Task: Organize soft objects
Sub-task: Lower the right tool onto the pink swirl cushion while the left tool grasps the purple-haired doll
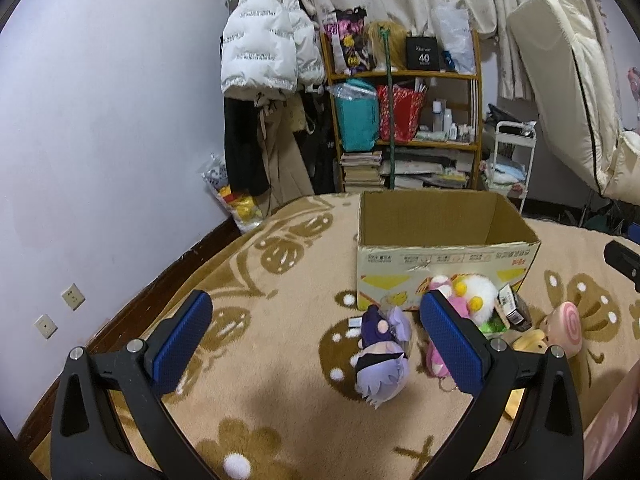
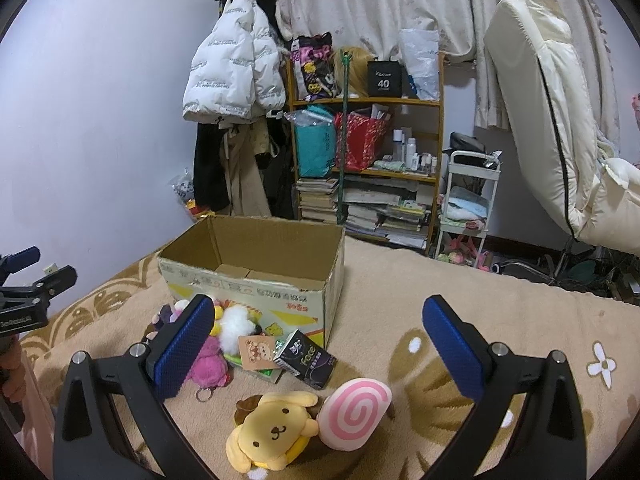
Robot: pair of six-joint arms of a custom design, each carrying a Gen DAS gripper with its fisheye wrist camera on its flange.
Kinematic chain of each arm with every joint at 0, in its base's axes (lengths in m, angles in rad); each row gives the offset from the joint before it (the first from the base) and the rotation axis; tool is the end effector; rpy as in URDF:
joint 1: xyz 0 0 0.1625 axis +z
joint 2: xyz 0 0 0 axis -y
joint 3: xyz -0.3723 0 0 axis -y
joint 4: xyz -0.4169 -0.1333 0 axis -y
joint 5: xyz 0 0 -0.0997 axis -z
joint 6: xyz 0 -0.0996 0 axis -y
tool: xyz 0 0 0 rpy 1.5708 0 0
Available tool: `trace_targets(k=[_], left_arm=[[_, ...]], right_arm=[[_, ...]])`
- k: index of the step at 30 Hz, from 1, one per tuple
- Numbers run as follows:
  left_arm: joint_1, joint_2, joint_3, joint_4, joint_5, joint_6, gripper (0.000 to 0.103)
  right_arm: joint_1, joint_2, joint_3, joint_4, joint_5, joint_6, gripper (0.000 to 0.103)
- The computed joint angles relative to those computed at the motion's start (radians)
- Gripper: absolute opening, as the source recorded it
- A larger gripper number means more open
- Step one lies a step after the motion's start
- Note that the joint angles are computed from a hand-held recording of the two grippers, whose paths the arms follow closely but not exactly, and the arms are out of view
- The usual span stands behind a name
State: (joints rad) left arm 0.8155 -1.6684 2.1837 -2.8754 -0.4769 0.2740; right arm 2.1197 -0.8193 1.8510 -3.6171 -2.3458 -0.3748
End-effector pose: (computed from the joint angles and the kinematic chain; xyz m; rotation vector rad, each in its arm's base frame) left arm -0.1327 -0.4645 0.3662 0.5445 1.9964 -1.1024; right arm 0.3575 -0.4627 0.1239 0.5236 -2.1510 1.2721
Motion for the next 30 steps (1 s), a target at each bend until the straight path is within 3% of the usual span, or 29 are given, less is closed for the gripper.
trace_targets(k=[9,17,24,30], left_arm=[[0.048,0.049,-0.072,0.267,-0.007,-0.153,0.102],[0.081,0.120,-0.125,0.341,-0.012,-0.183,0.102],[0.136,0.159,-0.194,0.496,-0.056,-0.315,0.102],[0.171,0.199,-0.228,0.547,-0.076,-0.343,0.102]], right_arm=[[-0.016,0.029,-0.045,0.233,-0.073,0.150,0.103],[-0.047,-0.006,-0.048,0.388,-0.072,0.258,0.103],[-0.085,-0.036,-0.065,0.594,-0.064,0.426,0.103],[-0.133,-0.062,-0.067,0.715,-0.017,0.546,0.103]])
